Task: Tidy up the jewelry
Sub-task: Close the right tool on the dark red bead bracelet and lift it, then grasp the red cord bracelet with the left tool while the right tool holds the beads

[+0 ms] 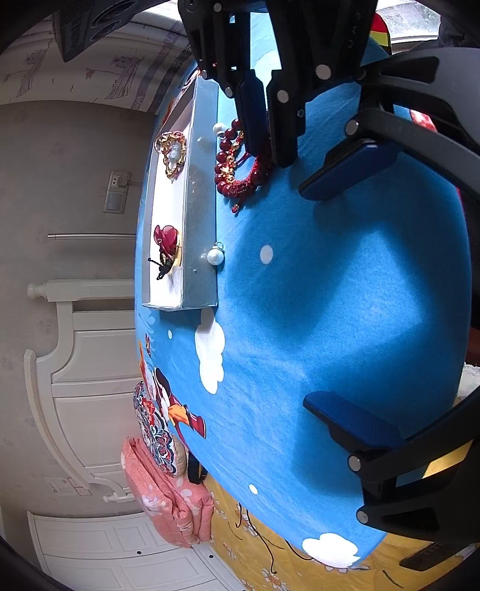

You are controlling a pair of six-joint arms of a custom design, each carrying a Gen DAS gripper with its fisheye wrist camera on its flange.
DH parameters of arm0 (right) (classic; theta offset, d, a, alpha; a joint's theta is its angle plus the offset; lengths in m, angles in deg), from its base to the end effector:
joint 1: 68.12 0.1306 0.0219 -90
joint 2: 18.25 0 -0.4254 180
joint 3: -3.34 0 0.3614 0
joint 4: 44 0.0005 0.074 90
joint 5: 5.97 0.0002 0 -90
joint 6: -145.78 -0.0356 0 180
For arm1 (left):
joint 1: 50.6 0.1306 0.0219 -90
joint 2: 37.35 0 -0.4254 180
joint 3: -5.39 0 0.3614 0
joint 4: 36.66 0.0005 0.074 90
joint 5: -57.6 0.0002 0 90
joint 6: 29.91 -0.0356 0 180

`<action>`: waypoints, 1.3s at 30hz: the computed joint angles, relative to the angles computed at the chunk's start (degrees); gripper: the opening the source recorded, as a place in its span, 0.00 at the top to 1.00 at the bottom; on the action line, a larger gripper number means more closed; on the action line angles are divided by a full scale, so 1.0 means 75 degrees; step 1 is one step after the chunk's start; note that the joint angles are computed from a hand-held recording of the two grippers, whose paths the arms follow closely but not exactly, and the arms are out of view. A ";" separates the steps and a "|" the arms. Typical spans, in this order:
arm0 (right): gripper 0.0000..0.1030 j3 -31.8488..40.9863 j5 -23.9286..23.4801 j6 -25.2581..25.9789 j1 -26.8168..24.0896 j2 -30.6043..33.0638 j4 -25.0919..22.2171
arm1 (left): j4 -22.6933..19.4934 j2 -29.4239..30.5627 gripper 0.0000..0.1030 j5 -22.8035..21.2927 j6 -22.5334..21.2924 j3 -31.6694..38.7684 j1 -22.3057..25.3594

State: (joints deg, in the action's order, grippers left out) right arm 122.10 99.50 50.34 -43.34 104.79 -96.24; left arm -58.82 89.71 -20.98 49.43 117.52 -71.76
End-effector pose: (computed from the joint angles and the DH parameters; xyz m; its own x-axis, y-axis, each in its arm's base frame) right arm 0.6160 0.2733 0.3698 -0.7795 -0.2592 -0.5703 -0.1973 0.9656 -0.1692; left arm 0.6633 -0.2649 0.3111 -0.4600 0.3725 -0.8060 0.5965 0.8020 0.0302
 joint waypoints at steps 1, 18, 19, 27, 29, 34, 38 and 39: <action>0.77 -0.0017 -0.0256 -0.0161 -0.0076 -0.0013 0.0046 | -0.0010 0.0004 0.03 0.0001 0.0003 0.0013 0.0000; 0.89 -0.1074 -0.0216 -0.0754 -0.0170 -0.0488 0.1949 | -0.0011 -0.0011 0.03 -0.0004 -0.0011 -0.0016 -0.0002; 0.89 -0.1257 -0.0044 -0.0941 -0.0188 -0.0620 0.2241 | -0.0011 -0.0011 0.03 -0.0004 -0.0011 -0.0016 -0.0002; 0.89 -0.2390 0.1128 -0.1360 -0.0289 -0.1716 0.3635 | -0.0606 0.0085 0.03 -0.0150 0.0060 0.0358 -0.0038; 0.89 -0.2669 0.1264 -0.1458 -0.0286 -0.1907 0.3737 | -0.0932 0.0139 0.04 -0.0177 0.0085 0.0561 -0.0067; 0.89 -0.3300 0.1809 -0.1496 -0.0180 -0.2245 0.3994 | -0.1308 0.0167 0.08 -0.0070 0.0128 0.0870 -0.0255; 0.89 -0.3753 0.1872 -0.1672 -0.0276 -0.2557 0.4264 | -0.1661 0.0333 0.08 -0.0162 0.0422 0.1428 -0.0537; 0.89 -0.3884 0.1805 -0.1743 -0.0322 -0.2644 0.4373 | -0.1766 0.0417 0.08 -0.0282 0.0443 0.1616 -0.0640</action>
State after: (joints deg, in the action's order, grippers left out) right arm 92.98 113.04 37.27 -45.75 84.96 -63.44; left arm -72.06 92.84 -23.09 52.75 129.64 -76.56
